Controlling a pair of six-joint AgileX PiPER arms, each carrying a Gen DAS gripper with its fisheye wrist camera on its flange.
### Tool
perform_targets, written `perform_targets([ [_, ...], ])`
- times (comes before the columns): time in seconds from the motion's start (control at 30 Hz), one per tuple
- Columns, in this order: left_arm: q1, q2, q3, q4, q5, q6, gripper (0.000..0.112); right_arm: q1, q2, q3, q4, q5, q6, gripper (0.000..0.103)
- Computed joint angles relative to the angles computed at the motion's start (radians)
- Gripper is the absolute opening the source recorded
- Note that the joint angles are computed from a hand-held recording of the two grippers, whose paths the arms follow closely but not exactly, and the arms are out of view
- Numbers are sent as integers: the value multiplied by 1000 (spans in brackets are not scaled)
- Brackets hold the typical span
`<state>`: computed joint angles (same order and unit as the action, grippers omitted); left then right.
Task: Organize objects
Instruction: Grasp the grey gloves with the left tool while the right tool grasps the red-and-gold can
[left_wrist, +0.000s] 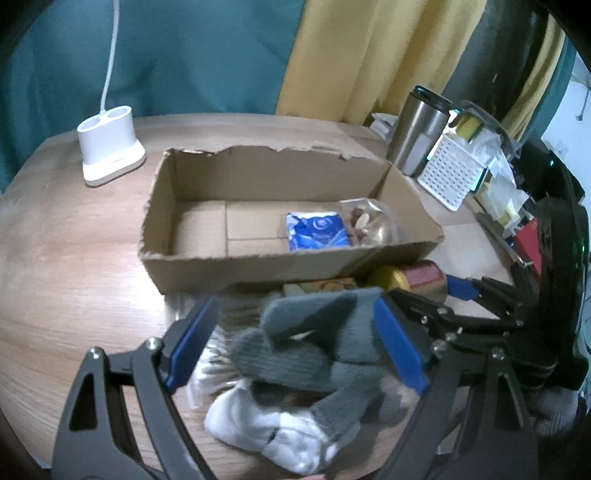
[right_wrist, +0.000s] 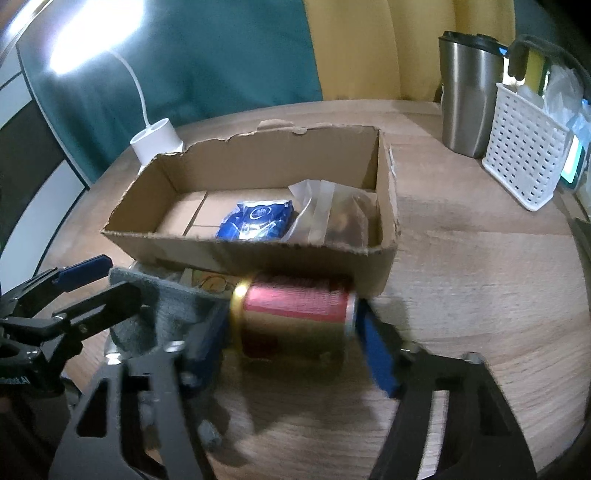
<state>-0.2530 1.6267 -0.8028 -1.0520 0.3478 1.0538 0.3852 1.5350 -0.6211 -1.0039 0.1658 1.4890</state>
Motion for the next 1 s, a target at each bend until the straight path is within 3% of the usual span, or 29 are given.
perform_targets([
  [0.37, -137, 2, 5, 217, -90, -212, 87, -45, -80, 97, -232, -41, 229, 66],
  [0.6, -230, 44, -10, 567, -176, -542, 86, -90, -140, 158, -339, -52, 334, 66],
  [0.67, -236, 49, -7, 523, -181, -492, 81, -100, -152, 168, -342, -54, 334, 66],
  [0.8, -229, 48, -5, 343, -142, -291, 52, -108, -170, 179, -353, -54, 345, 66],
  [1.0, -194, 22, 12, 103, -94, -35, 36, -103, -182, 180, -333, -43, 330, 66],
])
